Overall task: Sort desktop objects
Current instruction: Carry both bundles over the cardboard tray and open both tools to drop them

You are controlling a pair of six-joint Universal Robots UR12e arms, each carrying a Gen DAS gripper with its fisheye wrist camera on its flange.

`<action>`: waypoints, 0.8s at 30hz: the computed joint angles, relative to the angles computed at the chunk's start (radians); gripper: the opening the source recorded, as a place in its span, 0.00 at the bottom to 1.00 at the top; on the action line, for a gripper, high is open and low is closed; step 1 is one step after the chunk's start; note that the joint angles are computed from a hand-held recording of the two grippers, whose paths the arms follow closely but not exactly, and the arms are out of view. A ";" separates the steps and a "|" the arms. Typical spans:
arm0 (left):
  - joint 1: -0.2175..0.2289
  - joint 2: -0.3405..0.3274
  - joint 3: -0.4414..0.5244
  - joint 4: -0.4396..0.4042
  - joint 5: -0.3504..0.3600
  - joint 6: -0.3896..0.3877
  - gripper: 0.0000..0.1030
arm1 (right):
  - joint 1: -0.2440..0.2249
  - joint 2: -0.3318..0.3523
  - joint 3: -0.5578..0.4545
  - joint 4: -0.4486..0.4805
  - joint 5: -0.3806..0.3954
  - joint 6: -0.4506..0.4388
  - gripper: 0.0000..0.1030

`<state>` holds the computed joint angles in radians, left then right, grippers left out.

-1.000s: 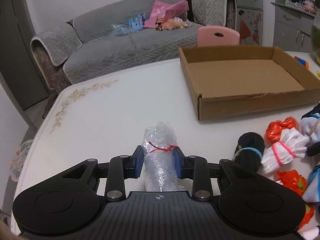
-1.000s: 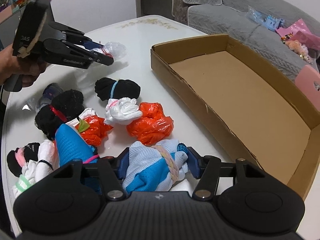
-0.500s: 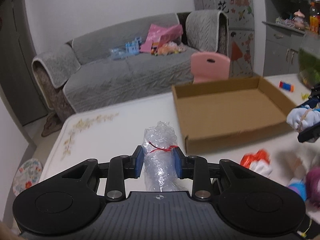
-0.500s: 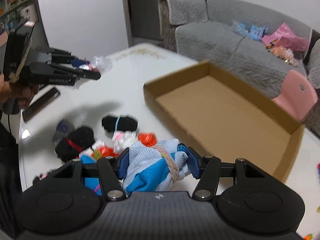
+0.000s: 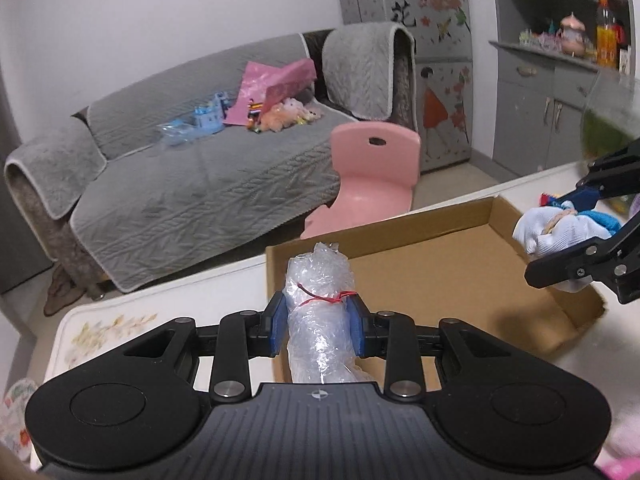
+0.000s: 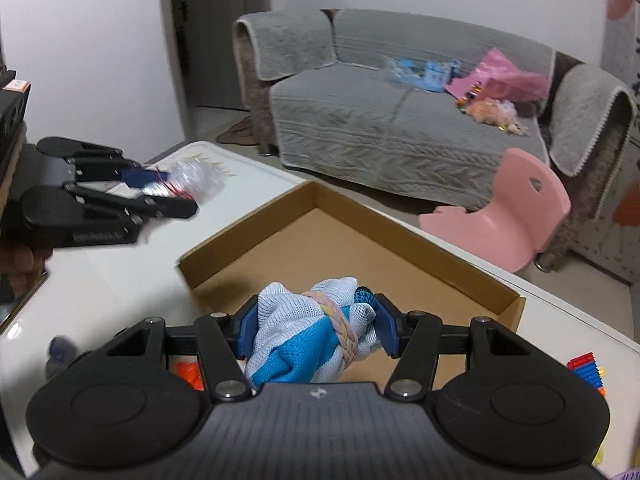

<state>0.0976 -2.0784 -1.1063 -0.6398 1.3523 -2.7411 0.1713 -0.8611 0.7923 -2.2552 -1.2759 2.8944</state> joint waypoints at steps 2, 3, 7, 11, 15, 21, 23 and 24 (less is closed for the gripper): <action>-0.008 -0.027 0.026 -0.010 -0.002 0.002 0.37 | 0.003 0.023 -0.029 0.007 -0.025 0.010 0.52; -0.012 -0.038 0.034 -0.010 0.003 0.003 0.37 | 0.004 0.038 -0.048 0.016 -0.039 0.013 0.52; -0.018 -0.071 0.058 -0.022 0.012 -0.021 0.37 | 0.007 0.064 -0.076 0.026 -0.075 0.028 0.52; -0.018 -0.084 0.060 -0.021 0.017 -0.060 0.37 | 0.011 0.075 -0.076 0.031 -0.103 0.048 0.52; -0.014 -0.085 0.047 -0.020 0.031 -0.108 0.37 | 0.017 0.081 -0.069 0.032 -0.134 0.049 0.52; -0.004 -0.065 -0.002 -0.044 0.021 -0.124 0.37 | 0.027 0.075 -0.039 0.026 -0.173 0.056 0.52; -0.006 -0.050 -0.040 -0.014 0.036 -0.108 0.38 | 0.030 0.068 -0.020 0.021 -0.178 0.057 0.52; -0.006 -0.040 -0.057 -0.008 0.038 -0.101 0.38 | 0.032 0.061 -0.005 0.017 -0.183 0.061 0.52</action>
